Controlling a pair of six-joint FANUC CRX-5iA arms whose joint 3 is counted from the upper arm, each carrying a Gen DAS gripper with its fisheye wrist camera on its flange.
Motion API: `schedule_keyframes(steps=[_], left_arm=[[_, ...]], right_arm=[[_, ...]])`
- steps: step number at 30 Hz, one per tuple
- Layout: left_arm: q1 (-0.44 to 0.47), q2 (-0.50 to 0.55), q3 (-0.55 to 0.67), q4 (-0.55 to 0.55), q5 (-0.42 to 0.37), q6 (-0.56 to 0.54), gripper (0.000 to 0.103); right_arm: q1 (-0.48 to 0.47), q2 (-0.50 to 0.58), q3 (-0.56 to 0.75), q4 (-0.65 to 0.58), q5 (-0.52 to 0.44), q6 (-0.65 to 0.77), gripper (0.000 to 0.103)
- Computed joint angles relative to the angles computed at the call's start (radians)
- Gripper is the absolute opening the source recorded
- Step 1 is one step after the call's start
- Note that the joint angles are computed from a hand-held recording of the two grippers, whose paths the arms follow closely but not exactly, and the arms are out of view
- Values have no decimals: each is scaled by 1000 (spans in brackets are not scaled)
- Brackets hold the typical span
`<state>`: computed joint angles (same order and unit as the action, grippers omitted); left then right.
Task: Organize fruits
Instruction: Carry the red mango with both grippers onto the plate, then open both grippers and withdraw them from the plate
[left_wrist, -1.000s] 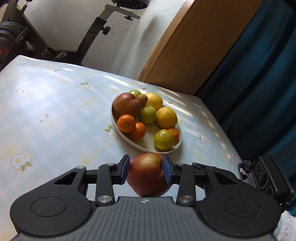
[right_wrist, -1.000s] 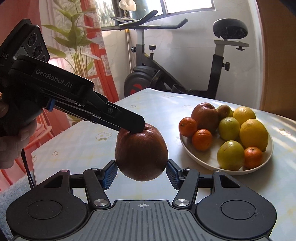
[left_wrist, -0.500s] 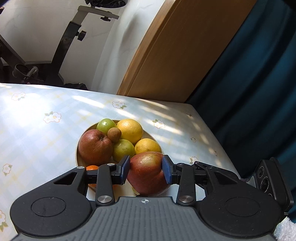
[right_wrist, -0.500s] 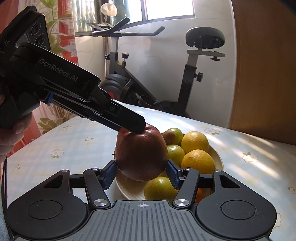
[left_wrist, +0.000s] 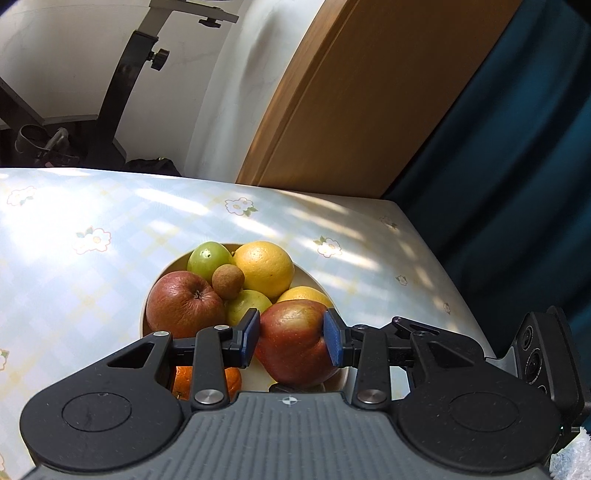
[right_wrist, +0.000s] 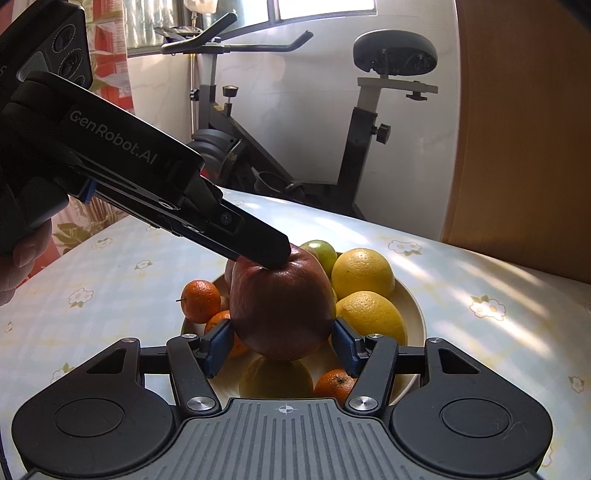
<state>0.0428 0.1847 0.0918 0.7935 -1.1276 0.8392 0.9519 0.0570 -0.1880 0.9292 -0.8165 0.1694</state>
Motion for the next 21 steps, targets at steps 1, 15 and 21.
schedule_keyframes(steps=[1, 15, 21], left_arm=[[-1, -2, -2, -1, 6, 0, 40], [18, -26, -17, -28, 54, 31, 40], [32, -72, -40, -69, 105, 43, 43]], right_arm=[[-2, 3, 2, 1, -1, -2, 54], [9, 31, 57, -58, -46, 57, 55], [27, 36, 81, -68, -97, 64, 54]])
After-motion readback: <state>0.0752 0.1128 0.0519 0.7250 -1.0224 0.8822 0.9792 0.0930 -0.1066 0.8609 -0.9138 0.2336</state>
